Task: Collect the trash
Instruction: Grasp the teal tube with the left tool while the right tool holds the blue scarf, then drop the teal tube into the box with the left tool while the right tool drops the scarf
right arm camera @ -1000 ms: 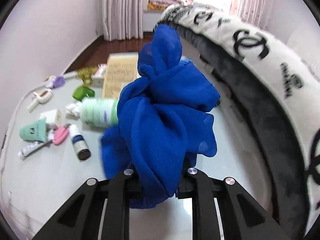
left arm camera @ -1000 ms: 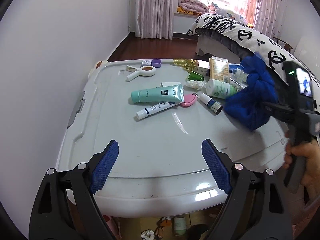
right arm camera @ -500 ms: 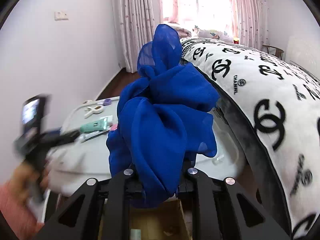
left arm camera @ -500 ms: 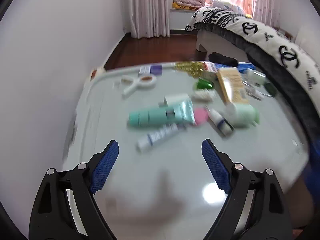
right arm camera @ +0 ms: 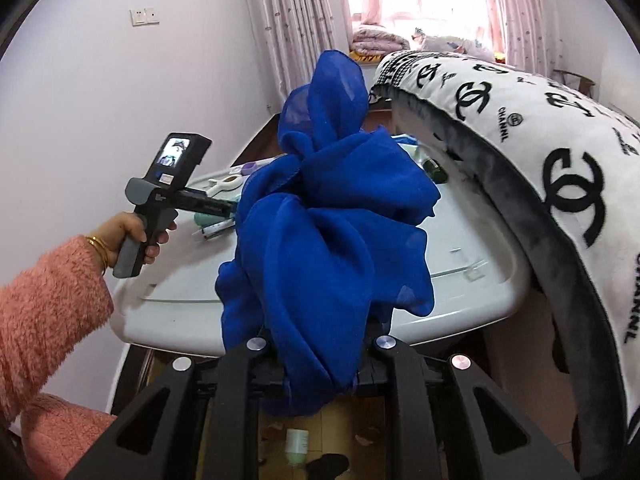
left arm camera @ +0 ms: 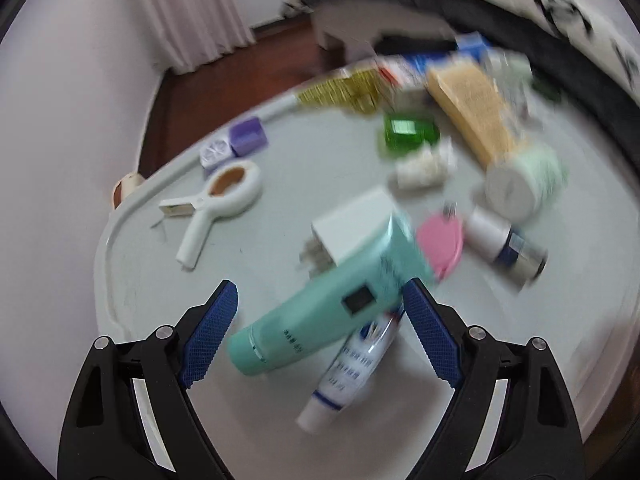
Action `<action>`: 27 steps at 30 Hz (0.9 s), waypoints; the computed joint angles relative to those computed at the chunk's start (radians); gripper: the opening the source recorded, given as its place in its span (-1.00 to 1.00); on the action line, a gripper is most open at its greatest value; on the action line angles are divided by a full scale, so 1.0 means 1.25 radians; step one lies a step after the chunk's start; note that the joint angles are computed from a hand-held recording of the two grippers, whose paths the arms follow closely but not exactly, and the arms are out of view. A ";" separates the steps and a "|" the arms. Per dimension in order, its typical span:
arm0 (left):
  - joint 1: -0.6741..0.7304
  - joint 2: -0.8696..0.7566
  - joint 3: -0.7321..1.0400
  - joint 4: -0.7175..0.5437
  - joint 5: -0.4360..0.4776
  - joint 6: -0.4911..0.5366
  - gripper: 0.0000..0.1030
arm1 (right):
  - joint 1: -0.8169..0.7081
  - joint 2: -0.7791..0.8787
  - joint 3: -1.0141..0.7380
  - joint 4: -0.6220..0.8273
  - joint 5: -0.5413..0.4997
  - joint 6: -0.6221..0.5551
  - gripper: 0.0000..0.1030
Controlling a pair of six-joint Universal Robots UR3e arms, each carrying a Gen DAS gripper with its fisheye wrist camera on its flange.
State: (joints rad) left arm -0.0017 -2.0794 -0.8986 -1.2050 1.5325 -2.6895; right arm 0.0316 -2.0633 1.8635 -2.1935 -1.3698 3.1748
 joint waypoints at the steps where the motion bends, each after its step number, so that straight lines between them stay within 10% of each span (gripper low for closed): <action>1: 0.001 0.008 -0.020 0.004 -0.011 0.033 0.46 | 0.015 0.006 -0.002 -0.007 -0.015 0.005 -0.64; 11: -0.031 0.113 -0.245 0.182 0.001 -0.062 -0.47 | 0.115 0.091 -0.089 0.031 -0.245 0.094 -0.62; 27: 0.005 0.531 -0.428 0.033 -0.178 -0.122 -0.48 | 0.040 0.011 -0.089 0.090 -0.203 0.062 -0.62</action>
State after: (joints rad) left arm 0.0049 -1.4159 -1.4331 -1.1637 1.3104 -2.8415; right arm 0.0811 -2.0492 1.7528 -2.0812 -1.6238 3.2520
